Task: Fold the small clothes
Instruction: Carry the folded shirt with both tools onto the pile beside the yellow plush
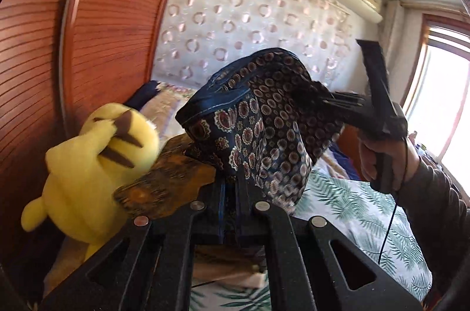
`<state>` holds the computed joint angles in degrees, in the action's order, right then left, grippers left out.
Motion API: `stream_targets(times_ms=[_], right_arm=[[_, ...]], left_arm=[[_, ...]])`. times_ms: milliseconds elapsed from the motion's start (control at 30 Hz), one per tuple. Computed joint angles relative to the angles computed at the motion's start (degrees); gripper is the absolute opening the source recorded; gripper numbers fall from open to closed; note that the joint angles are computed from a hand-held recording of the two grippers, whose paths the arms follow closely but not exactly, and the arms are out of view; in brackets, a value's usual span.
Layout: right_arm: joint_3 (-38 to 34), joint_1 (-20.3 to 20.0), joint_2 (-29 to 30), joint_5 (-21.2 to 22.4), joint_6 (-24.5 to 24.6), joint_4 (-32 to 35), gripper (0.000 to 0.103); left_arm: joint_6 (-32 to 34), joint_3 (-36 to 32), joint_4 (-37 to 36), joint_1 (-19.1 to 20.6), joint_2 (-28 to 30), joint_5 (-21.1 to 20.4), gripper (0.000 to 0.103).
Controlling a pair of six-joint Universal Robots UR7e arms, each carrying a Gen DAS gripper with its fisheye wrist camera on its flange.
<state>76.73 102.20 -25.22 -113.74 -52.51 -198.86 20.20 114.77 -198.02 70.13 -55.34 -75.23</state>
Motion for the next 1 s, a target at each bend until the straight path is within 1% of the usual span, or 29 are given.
stream_targets(times_ms=[67,200,267,300,333,367,433,467,500,533,567,633,733,767,800,833,900,933,967,1000], right_arm=[[-5.4,-0.2,2.7,0.2,-0.2,3.9,0.011],[-14.1,-0.7,7.0,-0.4,0.0,11.6,0.011],[-15.6,-0.9,7.6,-1.1,0.6,13.6,0.013],[-18.0,-0.9,8.9,-2.0,0.6,14.3,0.013],[-22.5,-0.8,11.6,-2.6,0.7,15.9,0.015],[-25.1,-0.9,13.0,-2.9,1.0,16.8,0.017],[-29.3,-1.0,15.2,-3.3,1.7,17.4,0.031],[-31.5,-1.0,16.4,-3.5,1.8,16.9,0.035],[-32.7,-1.1,16.9,-3.5,1.9,16.0,0.045],[-32.6,-1.2,16.8,-2.6,2.3,15.0,0.048],[-32.4,-1.4,16.4,-1.1,2.9,14.2,0.049],[-31.4,-1.7,15.7,0.3,3.6,12.3,0.054],[-30.8,-2.0,15.3,1.2,3.3,11.4,0.055],[-30.6,-2.2,15.3,1.2,3.1,11.1,0.055],[-28.4,-2.3,14.4,1.5,3.4,9.9,0.055],[-27.3,-2.6,13.8,2.1,4.0,10.1,0.055],[-22.4,-3.1,11.5,3.6,5.4,9.8,0.055],[-21.1,-3.4,10.9,3.8,5.8,10.1,0.055],[-18.8,-3.5,9.9,3.7,6.4,10.0,0.055],[-14.4,-3.8,7.5,3.7,7.0,9.4,0.055]], left_arm=[[-0.2,-0.6,0.9,0.9,0.2,0.8,0.006],[0.2,-0.7,1.9,1.4,0.5,2.9,0.006],[-0.2,-0.9,2.8,1.6,0.8,3.4,0.006],[0.0,-0.9,3.1,1.9,0.8,3.4,0.006],[0.1,-1.0,2.8,1.8,1.0,4.0,0.006],[0.2,-1.0,2.5,1.5,1.3,4.8,0.006],[1.2,-0.8,1.0,1.5,1.7,4.7,0.006],[1.0,-0.1,0.5,1.2,1.5,4.8,0.006],[1.0,0.2,0.2,1.2,1.4,4.9,0.006],[0.9,0.2,0.3,1.2,1.4,4.9,0.006],[1.0,0.2,0.4,1.3,1.3,4.8,0.006],[1.4,0.3,0.2,1.2,1.1,5.0,0.006],[1.8,0.1,0.0,1.2,1.2,5.3,0.006],[2.1,0.2,-0.5,1.0,1.3,6.0,0.01],[2.4,0.2,-1.0,0.9,1.4,6.4,0.018],[3.3,0.5,-2.0,0.7,1.5,6.9,0.021],[4.6,0.7,-3.4,0.4,1.7,8.0,0.029],[5.0,0.9,-3.9,0.3,1.7,8.3,0.032],[5.3,1.1,-4.3,0.3,1.7,8.2,0.04],[5.5,1.3,-4.8,0.2,1.6,8.1,0.047]])
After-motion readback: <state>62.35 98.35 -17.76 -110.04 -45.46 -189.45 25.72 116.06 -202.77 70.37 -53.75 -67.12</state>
